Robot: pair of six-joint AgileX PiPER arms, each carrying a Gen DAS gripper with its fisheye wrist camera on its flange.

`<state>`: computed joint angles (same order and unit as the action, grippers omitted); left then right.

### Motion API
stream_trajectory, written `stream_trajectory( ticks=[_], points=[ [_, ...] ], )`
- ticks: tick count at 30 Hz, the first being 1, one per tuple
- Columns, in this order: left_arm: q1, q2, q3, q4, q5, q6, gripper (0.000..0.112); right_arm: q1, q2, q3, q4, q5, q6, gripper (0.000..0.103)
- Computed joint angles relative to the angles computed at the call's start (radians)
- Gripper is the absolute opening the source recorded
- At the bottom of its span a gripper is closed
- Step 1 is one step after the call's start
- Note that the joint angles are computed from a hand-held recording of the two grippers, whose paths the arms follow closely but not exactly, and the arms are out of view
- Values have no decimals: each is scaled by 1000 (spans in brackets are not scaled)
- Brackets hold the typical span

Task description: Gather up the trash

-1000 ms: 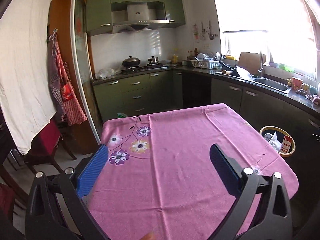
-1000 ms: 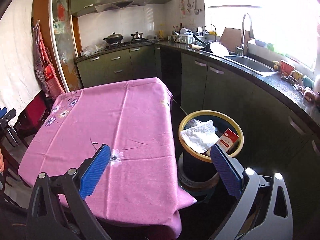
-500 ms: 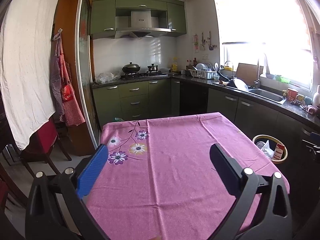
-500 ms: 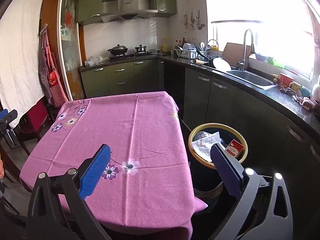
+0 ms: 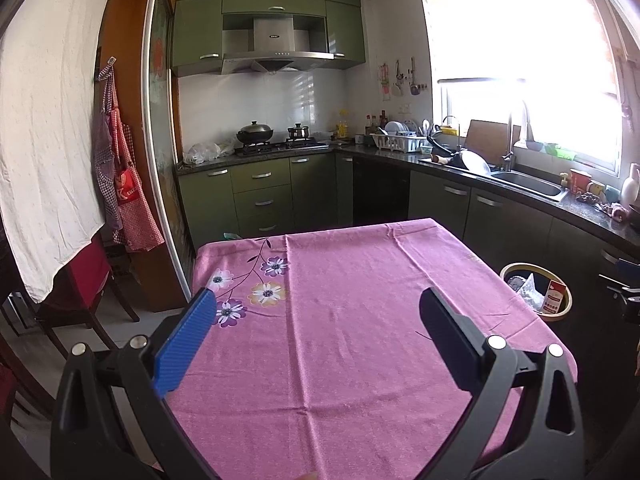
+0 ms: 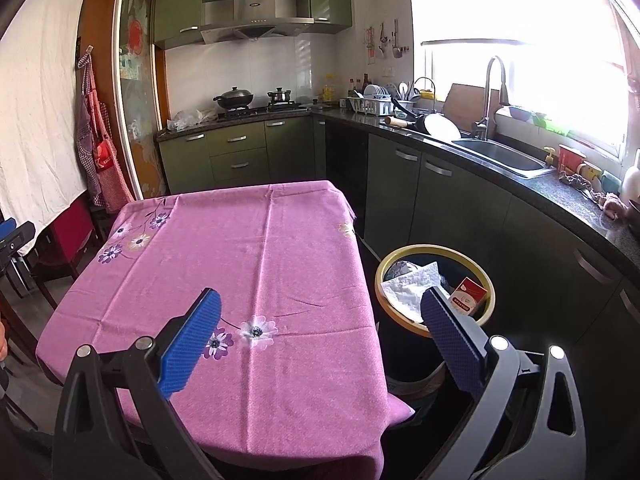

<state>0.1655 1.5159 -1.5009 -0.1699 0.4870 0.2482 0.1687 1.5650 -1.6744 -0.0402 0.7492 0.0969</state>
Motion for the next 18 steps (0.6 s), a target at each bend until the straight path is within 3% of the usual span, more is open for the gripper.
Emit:
stream_trajectory(
  ticks=[18],
  points=[
    [-1,16,-10,-12,13,12,97,6,20,-14,-12,6,11,98]
  ],
)
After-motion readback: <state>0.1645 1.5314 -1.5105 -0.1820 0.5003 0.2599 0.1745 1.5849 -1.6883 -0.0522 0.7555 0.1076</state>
